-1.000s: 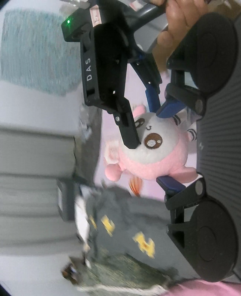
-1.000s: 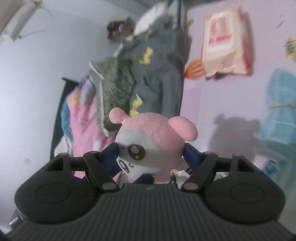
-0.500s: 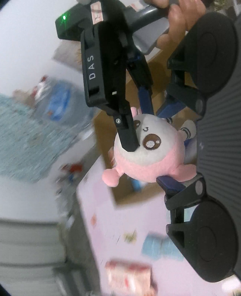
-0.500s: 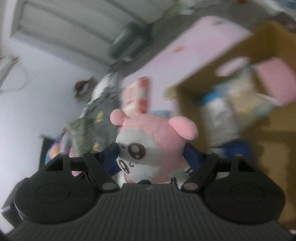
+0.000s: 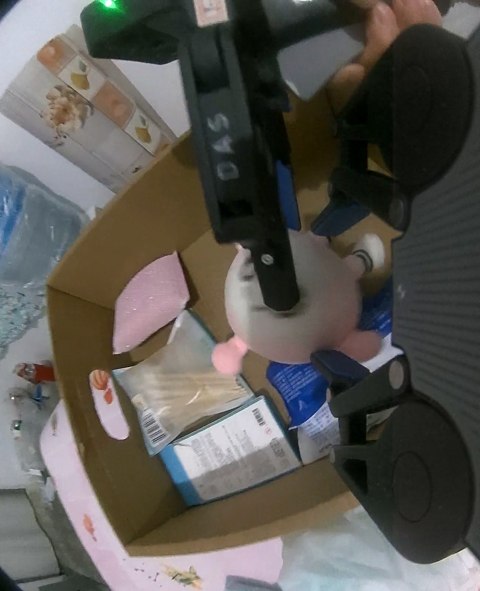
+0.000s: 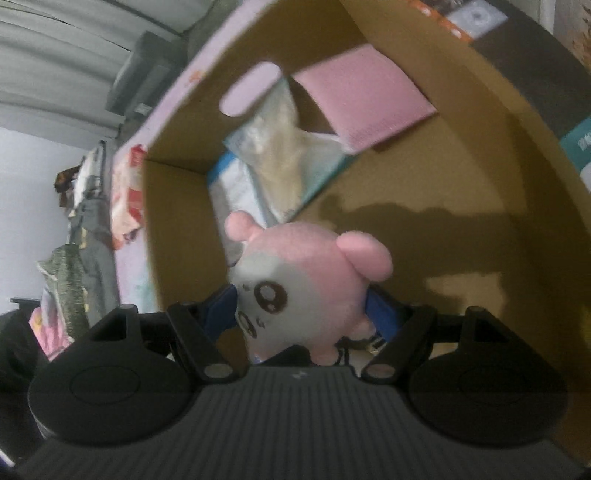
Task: Organize soft objects
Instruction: 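Carry the pink plush doll into the cardboard box and release it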
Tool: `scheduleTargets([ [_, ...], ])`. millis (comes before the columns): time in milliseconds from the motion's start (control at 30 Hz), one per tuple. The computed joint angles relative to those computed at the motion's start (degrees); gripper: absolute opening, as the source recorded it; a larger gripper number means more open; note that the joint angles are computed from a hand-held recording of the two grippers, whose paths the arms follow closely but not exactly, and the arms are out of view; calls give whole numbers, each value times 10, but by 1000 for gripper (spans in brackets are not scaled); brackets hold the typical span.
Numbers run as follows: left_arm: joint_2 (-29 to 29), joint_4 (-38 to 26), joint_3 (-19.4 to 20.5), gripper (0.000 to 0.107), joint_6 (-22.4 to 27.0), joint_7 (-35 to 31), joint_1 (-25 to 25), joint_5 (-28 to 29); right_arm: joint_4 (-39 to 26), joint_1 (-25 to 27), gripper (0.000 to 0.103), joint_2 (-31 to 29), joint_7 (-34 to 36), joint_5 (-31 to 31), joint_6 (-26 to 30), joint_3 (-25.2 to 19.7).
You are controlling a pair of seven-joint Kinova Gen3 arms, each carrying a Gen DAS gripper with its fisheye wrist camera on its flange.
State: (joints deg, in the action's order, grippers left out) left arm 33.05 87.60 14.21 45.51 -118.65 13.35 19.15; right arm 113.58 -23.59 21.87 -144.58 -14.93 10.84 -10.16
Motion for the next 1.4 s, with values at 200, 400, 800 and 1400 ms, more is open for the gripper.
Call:
scheduleTargets([
  [200,0,-6,0,69,1,4,6,-1,-2,-36,77,5,-30,23,3,39],
  [400,-23,13,1,70,-8,1,5,-2,8,-87,77,-18,-74,60,9,95],
  [800,-144,112,-3,72,-51,-100,-83,65,18,-130,77,-35,-154,152,-13,131],
  [1400,-244,275,-119,73,-103,-289,-251,270,-113,-123,85,60,-59,192,151,113],
])
